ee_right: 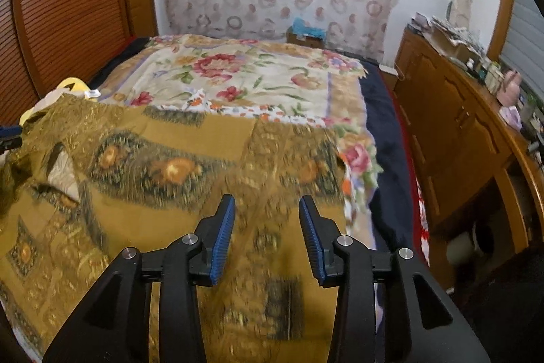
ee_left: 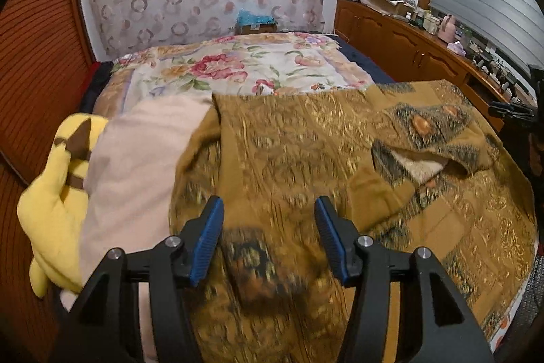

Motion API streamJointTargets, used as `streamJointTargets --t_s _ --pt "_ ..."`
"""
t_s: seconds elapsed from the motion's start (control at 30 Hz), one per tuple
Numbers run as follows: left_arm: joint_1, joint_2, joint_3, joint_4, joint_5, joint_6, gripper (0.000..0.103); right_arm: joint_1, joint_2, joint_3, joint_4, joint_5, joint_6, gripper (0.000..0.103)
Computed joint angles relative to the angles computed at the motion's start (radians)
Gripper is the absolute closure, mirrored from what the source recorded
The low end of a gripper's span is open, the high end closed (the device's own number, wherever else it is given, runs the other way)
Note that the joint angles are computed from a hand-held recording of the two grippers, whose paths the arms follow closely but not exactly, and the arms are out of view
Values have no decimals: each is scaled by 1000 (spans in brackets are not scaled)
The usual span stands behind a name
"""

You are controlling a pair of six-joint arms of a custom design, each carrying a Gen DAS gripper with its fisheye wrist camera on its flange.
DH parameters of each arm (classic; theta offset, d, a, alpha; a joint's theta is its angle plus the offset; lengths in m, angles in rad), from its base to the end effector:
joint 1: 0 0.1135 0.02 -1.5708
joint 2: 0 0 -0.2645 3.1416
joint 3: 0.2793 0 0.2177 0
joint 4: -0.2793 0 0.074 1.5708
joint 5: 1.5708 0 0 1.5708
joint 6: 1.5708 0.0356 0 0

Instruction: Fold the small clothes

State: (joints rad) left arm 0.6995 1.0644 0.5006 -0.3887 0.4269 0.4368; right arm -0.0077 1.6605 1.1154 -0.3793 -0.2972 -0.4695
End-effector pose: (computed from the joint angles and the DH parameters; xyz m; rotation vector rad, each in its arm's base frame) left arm 0.1337 0.0932 0.1970 -0.1497 2.4020 -0.0260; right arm 0.3189 0.0080 0.2335 -0.6783 2.3499 0.1619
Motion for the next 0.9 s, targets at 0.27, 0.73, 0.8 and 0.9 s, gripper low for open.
streamJointTargets --t_s 0.27,0.73,0.8,0.9 --pt "64 -108 -146 13 32 45 48 -138 -108 -189 -5 -92 -64 64" --pt "-219 -198 -272 171 -262 -80 42 -231 -139 -334 83 -137 -47 64" --pt "-169 -176 -264 168 -214 -58 41 -251 -144 -330 65 -138 -54 63" --pt "-144 -173 -263 161 -192 -43 41 -267 -124 -316 51 -137 -61 59"
